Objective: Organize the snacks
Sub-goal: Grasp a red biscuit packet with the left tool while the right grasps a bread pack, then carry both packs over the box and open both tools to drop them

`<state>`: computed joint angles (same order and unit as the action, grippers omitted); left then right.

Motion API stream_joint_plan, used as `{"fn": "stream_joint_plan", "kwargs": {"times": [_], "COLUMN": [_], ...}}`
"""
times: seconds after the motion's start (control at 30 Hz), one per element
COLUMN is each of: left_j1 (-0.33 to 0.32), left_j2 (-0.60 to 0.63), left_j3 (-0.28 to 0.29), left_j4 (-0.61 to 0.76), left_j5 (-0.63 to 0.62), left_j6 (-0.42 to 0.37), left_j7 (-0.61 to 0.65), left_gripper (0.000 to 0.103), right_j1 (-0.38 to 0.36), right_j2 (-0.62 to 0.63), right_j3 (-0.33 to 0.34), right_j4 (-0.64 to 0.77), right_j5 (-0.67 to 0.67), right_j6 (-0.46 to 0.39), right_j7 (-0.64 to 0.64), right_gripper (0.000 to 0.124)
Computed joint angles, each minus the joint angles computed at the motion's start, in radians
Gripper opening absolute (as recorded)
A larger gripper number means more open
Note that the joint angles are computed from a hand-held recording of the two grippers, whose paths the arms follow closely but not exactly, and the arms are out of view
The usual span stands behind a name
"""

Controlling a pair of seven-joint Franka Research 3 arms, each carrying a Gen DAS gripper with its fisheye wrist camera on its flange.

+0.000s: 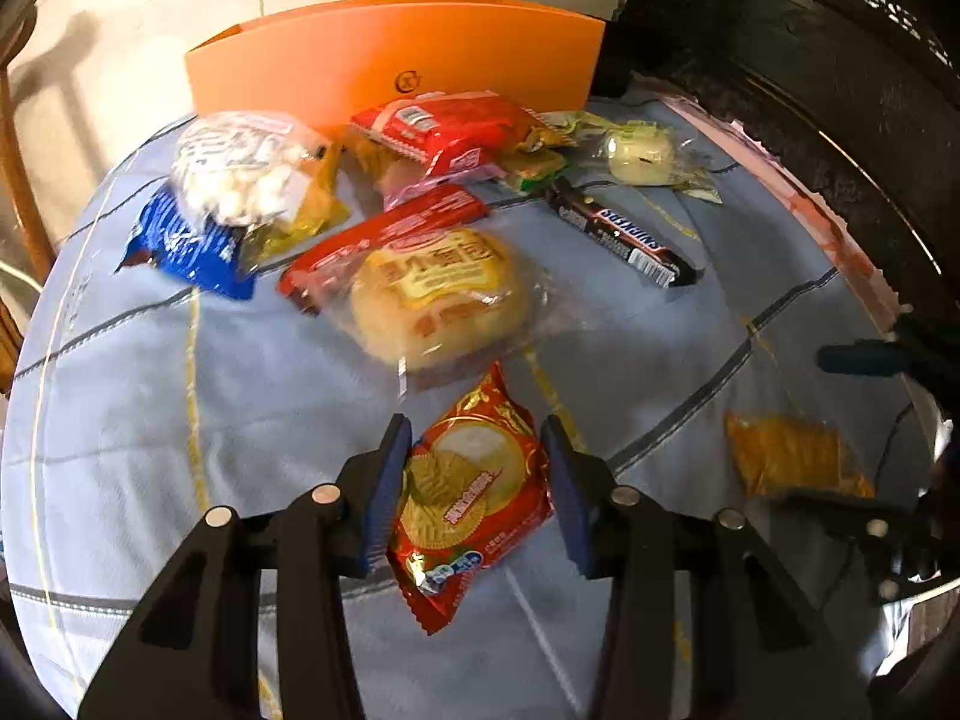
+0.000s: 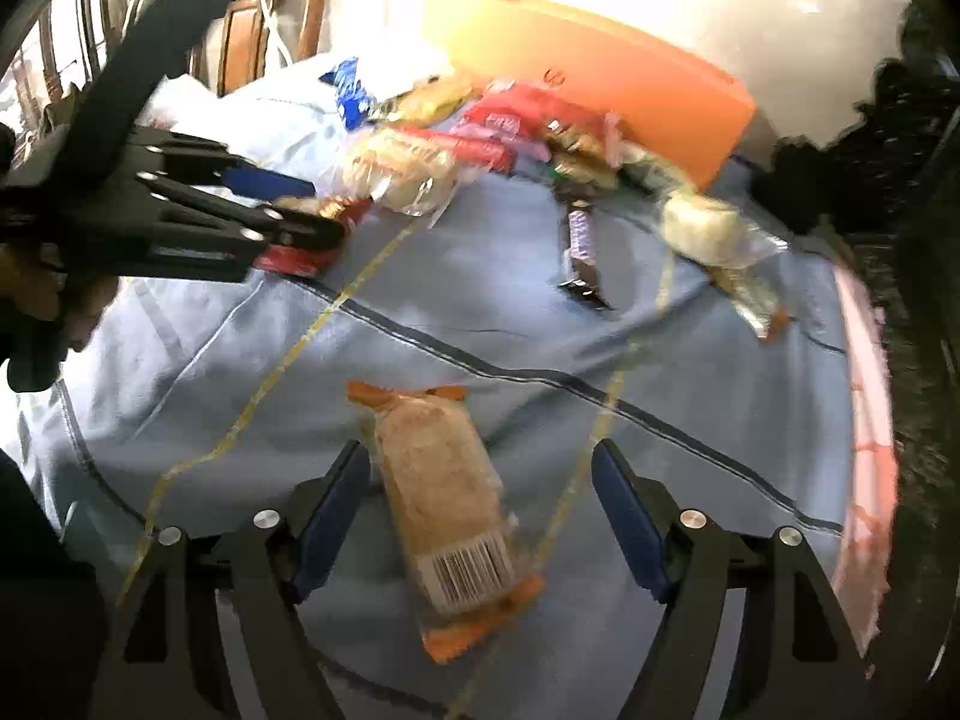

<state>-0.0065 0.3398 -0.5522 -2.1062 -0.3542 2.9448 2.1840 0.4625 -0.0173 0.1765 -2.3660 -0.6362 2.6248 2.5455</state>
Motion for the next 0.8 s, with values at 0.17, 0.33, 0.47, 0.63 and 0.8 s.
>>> {"fn": "stream_joint_plan", "kwargs": {"times": [0.17, 0.33, 0.47, 0.63, 0.8], "left_j1": [0.062, 0.094, 0.117, 0.111, 0.071], "left_j2": [-0.011, -0.048, -0.104, -0.165, -0.210], "left_j3": [-0.051, -0.071, -0.091, -0.079, -0.034], "left_j4": [-0.010, -0.029, -0.041, -0.027, 0.002], "left_j5": [-0.080, -0.224, -0.383, -0.537, -0.624], "left_j6": [-0.032, -0.070, -0.088, -0.103, -0.108], "left_j7": [0.069, 0.195, 0.310, 0.426, 0.470], "left_gripper": [0.042, 0.042, 0.042, 0.042, 0.042], "right_j1": [-0.005, -0.028, -0.072, -0.137, -0.183], "right_j2": [-0.003, -0.088, -0.155, -0.201, -0.193], "right_j3": [-0.014, 0.002, 0.037, 0.079, 0.101], "right_j4": [-0.016, -0.060, -0.071, -0.044, 0.025], "right_j5": [0.233, 0.315, 0.290, 0.236, 0.142], "right_j6": [0.055, 0.108, 0.113, 0.092, 0.069], "right_j7": [-0.117, -0.102, -0.042, 0.019, 0.109], "right_gripper": [0.035, 0.035, 0.035, 0.035, 0.035]}}
